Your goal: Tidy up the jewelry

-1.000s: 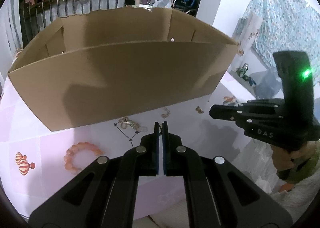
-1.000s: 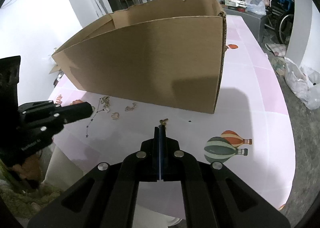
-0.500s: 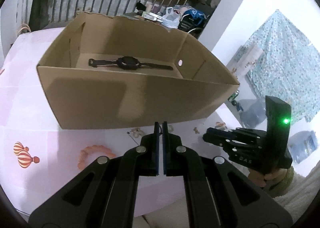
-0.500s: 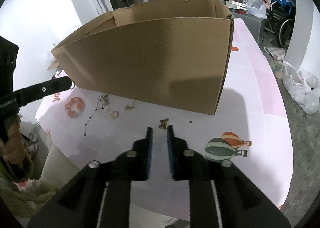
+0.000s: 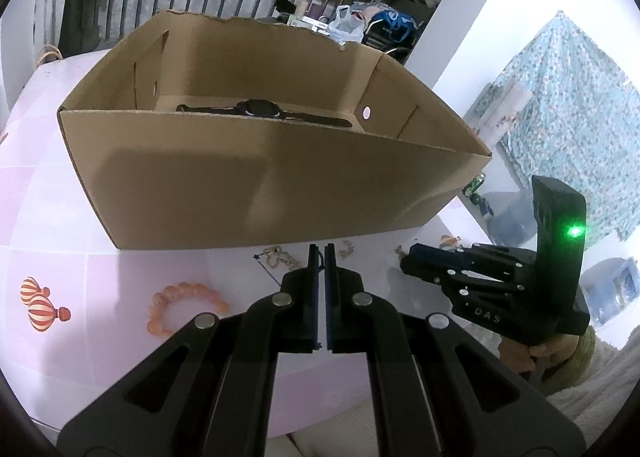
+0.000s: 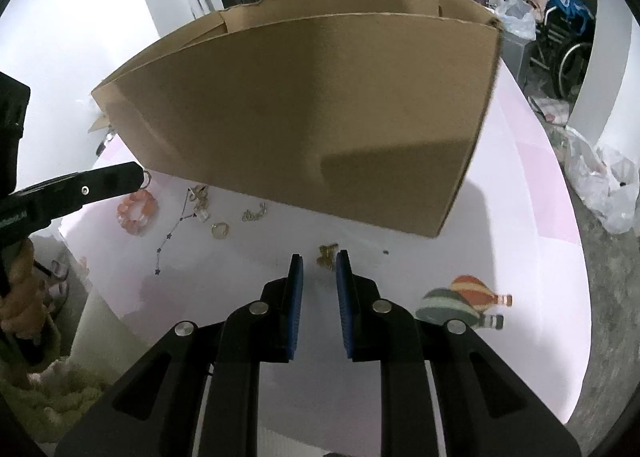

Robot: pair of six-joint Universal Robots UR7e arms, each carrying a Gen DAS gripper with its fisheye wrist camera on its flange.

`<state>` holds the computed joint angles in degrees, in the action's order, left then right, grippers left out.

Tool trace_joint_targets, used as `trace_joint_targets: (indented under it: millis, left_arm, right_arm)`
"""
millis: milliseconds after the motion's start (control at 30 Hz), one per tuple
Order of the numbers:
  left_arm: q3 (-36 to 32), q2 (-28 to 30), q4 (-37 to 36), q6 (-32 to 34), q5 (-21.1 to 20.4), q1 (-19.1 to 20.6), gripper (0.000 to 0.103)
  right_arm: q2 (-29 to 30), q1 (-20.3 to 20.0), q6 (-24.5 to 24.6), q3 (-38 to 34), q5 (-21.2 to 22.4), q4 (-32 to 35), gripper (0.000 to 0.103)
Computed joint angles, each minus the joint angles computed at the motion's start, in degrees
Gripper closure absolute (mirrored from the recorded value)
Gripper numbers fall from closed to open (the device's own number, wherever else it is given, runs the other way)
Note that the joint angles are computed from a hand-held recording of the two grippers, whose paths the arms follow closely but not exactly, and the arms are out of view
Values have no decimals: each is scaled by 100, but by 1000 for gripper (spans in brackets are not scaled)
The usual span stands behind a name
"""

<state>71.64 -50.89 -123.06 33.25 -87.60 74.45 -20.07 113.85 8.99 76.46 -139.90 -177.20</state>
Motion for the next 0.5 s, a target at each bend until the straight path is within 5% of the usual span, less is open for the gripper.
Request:
trace_joint_targets:
  millis: [233, 500]
  left_arm:
    - [-26, 24, 27, -63, -4, 5, 101]
    - [24, 6, -26, -70, -23, 9, 101]
  right_arm:
    - [180, 47, -217, -369, -302, 414, 87]
    - [-68, 20, 397, -468, -127, 1525, 96]
